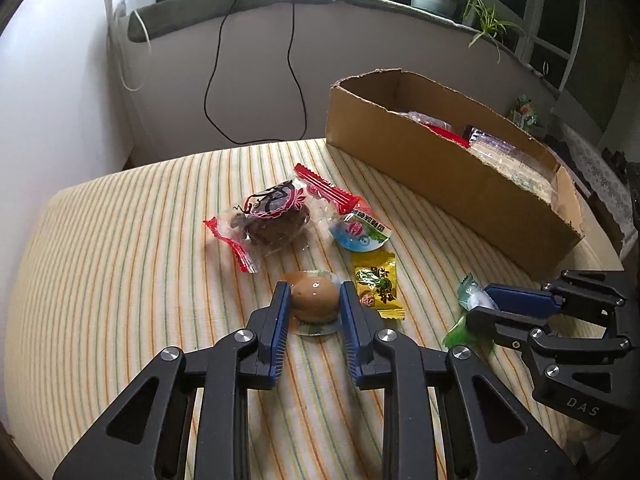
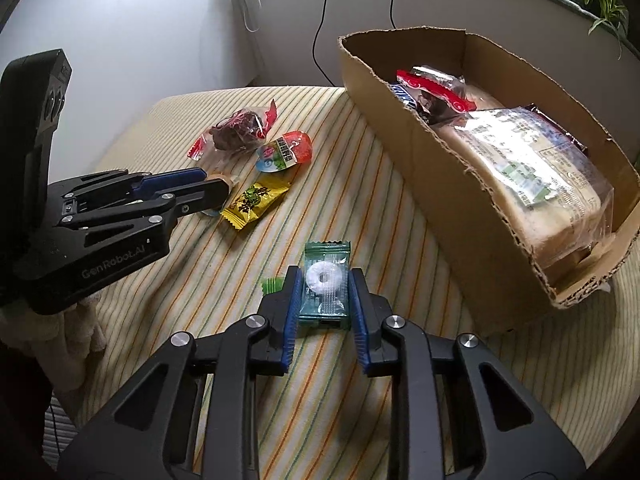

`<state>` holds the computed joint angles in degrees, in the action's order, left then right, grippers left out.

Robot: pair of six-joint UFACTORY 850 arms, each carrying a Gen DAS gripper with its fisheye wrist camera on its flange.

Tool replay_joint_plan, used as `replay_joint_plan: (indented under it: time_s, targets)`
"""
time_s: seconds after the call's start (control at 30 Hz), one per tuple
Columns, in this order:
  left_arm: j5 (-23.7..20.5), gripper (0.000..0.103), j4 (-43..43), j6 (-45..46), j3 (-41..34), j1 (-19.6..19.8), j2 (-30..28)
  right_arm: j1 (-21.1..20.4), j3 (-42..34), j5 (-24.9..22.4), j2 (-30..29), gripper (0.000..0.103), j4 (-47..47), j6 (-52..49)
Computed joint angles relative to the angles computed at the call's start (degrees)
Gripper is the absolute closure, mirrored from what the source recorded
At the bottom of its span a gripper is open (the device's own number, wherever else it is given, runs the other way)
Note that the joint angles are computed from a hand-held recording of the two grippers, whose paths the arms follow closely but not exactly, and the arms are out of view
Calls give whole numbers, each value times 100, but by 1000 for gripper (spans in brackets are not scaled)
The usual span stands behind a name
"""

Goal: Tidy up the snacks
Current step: 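Grasp the round brown candy with the left tool while the right tool grasps the green mint pack, then carry the brown candy and green mint pack into the box and open both tools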

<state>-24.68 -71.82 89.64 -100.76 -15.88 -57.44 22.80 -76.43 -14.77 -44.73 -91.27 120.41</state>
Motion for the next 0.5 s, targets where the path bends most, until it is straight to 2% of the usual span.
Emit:
replay_joint_plan:
  time_s: [0.5]
  targets:
    - [-92,81,-606,409,301,146,275,48,295,7,326,80,-1183,1127]
